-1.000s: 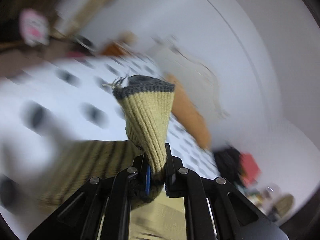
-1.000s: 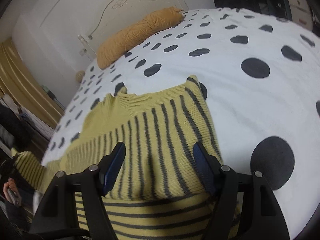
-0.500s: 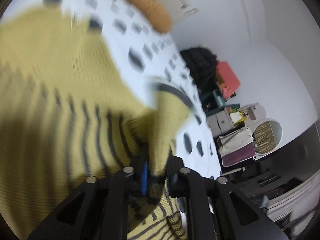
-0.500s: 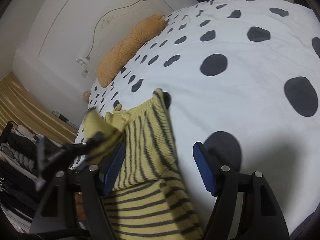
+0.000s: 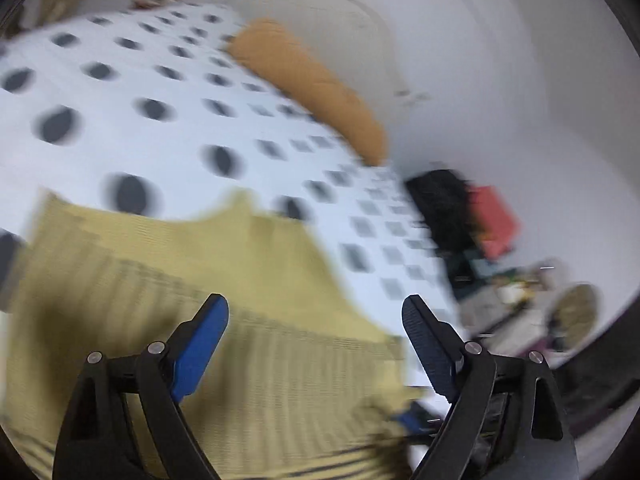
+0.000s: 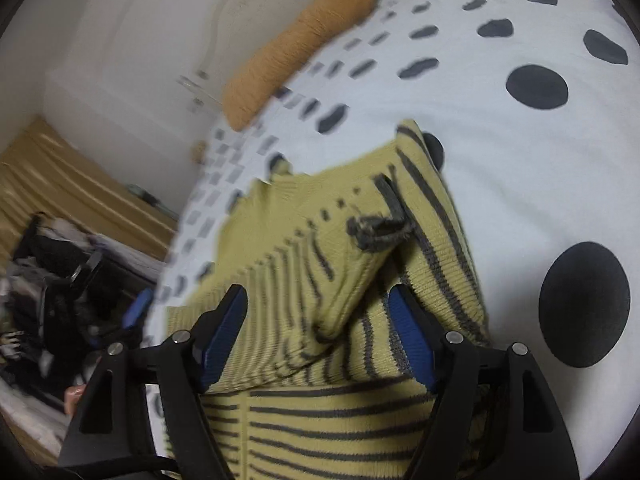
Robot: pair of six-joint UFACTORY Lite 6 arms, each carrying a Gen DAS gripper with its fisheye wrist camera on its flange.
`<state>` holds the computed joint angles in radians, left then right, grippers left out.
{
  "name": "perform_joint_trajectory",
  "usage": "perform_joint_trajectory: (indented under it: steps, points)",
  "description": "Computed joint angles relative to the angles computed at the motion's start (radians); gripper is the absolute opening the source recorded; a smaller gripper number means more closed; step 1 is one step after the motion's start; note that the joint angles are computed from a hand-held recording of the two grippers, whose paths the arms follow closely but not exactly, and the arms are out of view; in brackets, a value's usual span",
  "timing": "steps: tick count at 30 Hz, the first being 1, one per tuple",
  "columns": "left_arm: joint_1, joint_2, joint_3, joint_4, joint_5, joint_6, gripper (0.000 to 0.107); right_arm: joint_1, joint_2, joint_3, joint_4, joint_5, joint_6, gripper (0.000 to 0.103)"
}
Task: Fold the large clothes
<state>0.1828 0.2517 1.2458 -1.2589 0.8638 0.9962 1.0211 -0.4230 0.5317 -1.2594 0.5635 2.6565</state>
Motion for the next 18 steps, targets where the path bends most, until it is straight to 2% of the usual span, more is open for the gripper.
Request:
perform_joint_trajectory:
  steps: [1, 2, 3, 4, 5, 7, 9, 11, 13, 15, 18]
  points:
    - [0.045, 0.053, 0.061, 0.102, -0.023, -0.053, 0.089, -0.035, 0.068, 0.048, 0.064, -0.029, -0.083, 0.066]
    - [0.083, 0.12, 0.125, 0.199, -0.039, -0.117, 0.088, -0.065, 0.133, 0.095, 0.122, -0.042, -0.162, 0.053]
    - [0.122, 0.188, 0.187, 0.262, -0.031, -0.162, 0.087, -0.088, 0.171, 0.119, 0.139, -0.056, -0.211, 0.023]
    - [0.161, 0.254, 0.245, 0.301, -0.016, -0.192, 0.084, -0.109, 0.18, 0.118, 0.118, -0.082, -0.218, 0.015]
    - [0.208, 0.307, 0.275, 0.297, 0.015, -0.189, 0.083, -0.108, 0.161, 0.104, 0.095, -0.066, -0.183, 0.014]
    - [0.287, 0.375, 0.321, 0.264, 0.096, -0.156, 0.082, -0.062, 0.103, 0.083, 0.121, 0.044, -0.198, 0.012]
    - [0.321, 0.367, 0.329, 0.285, 0.065, -0.145, 0.082, -0.034, 0.061, 0.058, 0.177, 0.113, -0.243, 0.012]
    - [0.349, 0.333, 0.3, 0.276, -0.028, -0.069, 0.084, -0.041, 0.03, -0.014, 0.171, 0.095, -0.193, 0.012]
    - [0.362, 0.373, 0.359, 0.325, -0.016, -0.066, 0.084, -0.052, 0.01, -0.082, 0.069, 0.042, -0.071, 0.011]
    - [0.332, 0.452, 0.451, 0.395, 0.045, -0.078, 0.083, -0.033, 0.032, -0.057, 0.089, 0.075, -0.104, 0.011]
    - [0.268, 0.424, 0.394, 0.351, -0.011, 0.051, 0.083, -0.02, 0.072, -0.007, 0.143, 0.109, -0.178, 0.012]
